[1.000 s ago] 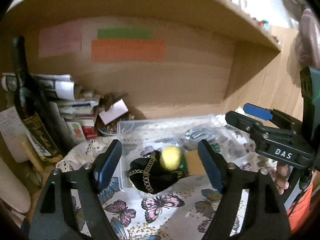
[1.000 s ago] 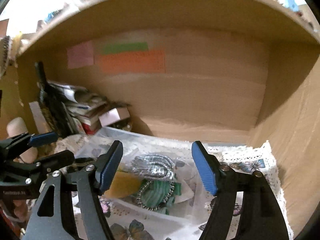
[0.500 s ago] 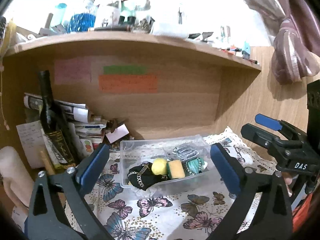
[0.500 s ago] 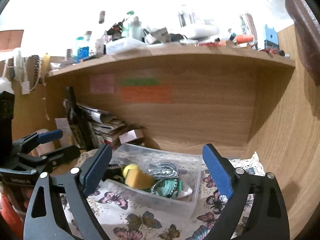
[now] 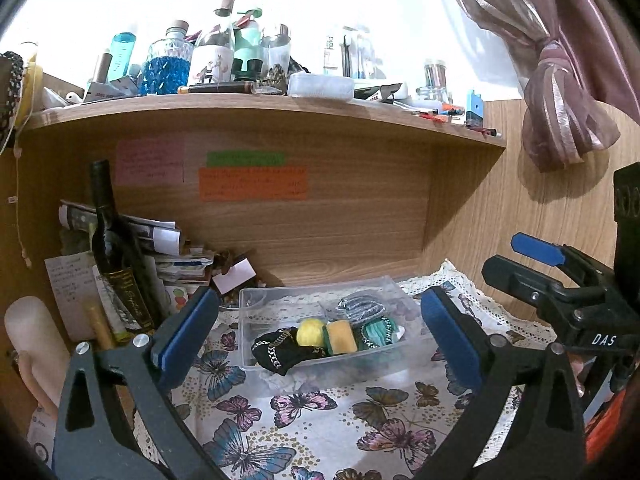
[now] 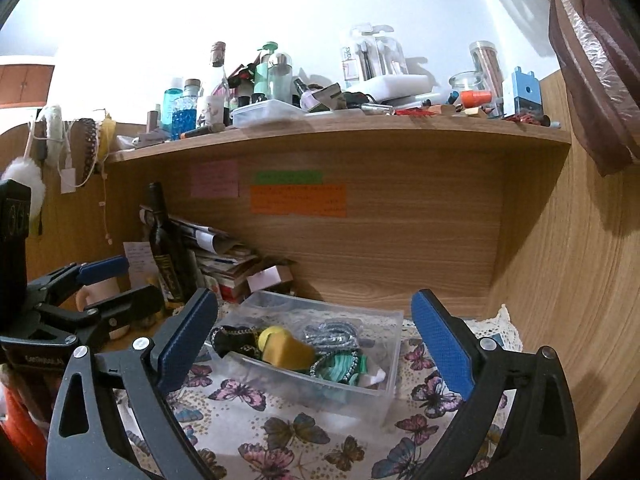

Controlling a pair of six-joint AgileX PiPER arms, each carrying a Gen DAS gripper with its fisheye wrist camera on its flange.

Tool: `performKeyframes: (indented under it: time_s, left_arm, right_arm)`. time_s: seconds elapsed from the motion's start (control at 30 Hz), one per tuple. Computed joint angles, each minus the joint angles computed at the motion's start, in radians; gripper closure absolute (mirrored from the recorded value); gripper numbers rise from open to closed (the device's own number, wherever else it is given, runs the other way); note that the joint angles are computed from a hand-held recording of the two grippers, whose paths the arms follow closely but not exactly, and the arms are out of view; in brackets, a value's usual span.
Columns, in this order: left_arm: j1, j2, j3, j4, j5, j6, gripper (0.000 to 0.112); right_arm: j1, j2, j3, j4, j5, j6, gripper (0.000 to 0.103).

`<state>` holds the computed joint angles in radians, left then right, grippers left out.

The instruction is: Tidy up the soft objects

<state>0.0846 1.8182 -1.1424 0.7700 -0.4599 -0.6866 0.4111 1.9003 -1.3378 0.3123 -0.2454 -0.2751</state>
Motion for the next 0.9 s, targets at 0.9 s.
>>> performKeyframes:
  time_s: [0.9]
  left_arm:
    - [-0.015, -0.024, 0.04, -0.068, -0.017, 0.067, 0.01]
  right_arm:
    - [0.016, -0.009, 0.018, 0.023, -0.018, -0.025, 0.005]
